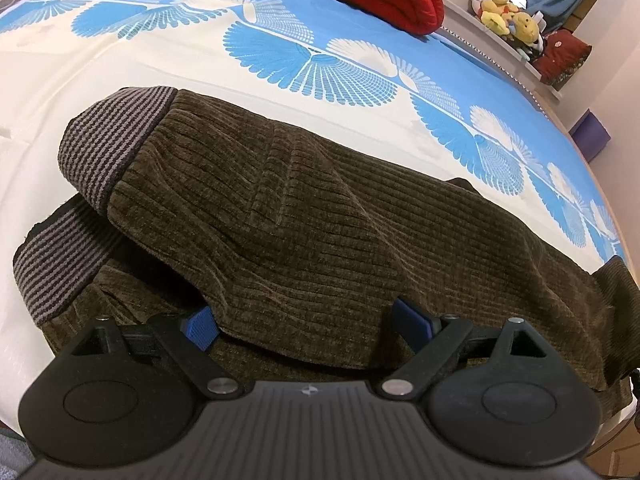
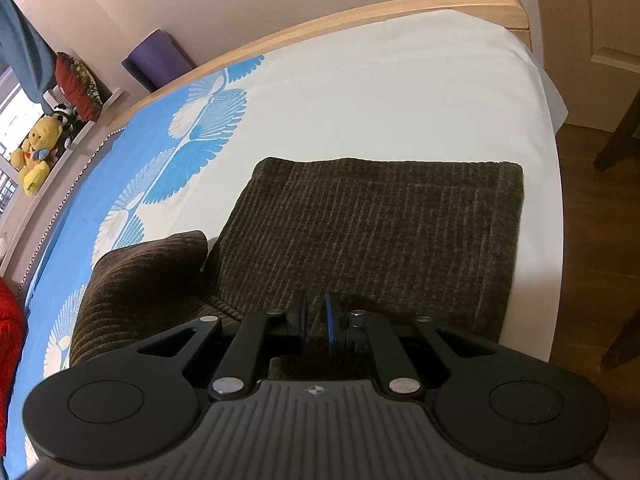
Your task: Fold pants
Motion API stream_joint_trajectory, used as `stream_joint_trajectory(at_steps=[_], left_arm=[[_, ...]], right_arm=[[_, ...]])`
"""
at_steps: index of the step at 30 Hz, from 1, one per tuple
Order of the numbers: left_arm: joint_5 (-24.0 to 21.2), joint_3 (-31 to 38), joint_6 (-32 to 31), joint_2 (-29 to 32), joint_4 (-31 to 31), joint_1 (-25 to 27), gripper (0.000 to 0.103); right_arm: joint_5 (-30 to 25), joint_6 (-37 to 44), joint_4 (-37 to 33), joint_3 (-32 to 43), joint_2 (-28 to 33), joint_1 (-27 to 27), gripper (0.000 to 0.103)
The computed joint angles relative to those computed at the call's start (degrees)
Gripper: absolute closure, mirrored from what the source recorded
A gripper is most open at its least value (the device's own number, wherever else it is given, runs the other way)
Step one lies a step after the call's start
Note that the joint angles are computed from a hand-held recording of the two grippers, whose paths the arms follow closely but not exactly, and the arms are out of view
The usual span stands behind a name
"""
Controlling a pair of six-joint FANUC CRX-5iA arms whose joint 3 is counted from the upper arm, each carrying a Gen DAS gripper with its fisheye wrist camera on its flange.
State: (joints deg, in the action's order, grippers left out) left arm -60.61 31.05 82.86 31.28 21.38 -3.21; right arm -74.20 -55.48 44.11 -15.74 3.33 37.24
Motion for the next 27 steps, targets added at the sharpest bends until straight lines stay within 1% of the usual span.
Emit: stream_joint_trajectory(at_steps=[4, 7, 8, 9, 11, 14, 19, 27], left_arm=[[-0.1, 0.2, 0.4, 0.1, 0.0, 0.0, 0.011], [0.0, -0.4, 0.7, -0.2, 0.8, 0.1, 0.011], [0.1, -0.8, 0.8, -0.5, 1.2, 0.2, 0.011], [0.2, -1.3, 0.8, -0.8, 1.5, 0.3, 0.011], [0.9, -2.4, 0.4, -1.6, 1.7, 0.3, 0.011], [1.3, -3.2, 0.1, -2.3, 1.2, 0.1, 0.011], [1.7, -3.6, -0.2, -2.6, 0.3, -0.2, 0.011], [1.9, -3.6, -0.6, -2.5, 0.0, -0.4, 0.011]], right_arm=[[0.1, 0.1, 0.1, 0.0, 0.0, 0.0, 0.091], [0.8, -0.2, 0.9, -0.7, -0.5, 0.0, 0.082], [1.4, -0.6, 1.2, -1.1, -0.9, 0.0, 0.071], [2.6, -1.7, 1.8, -2.0, -1.6, 0.0, 0.058], [4.9, -4.7, 3.8, -4.0, -3.0, 0.0, 0.047], [7.1, -5.9, 6.1, -5.8, -4.1, 0.0, 0.043], [6.9, -3.9, 5.9, -6.0, -4.5, 0.4, 0.041], [6.4, -5.6, 5.7, -7.0, -5.5, 1.0, 0.040]])
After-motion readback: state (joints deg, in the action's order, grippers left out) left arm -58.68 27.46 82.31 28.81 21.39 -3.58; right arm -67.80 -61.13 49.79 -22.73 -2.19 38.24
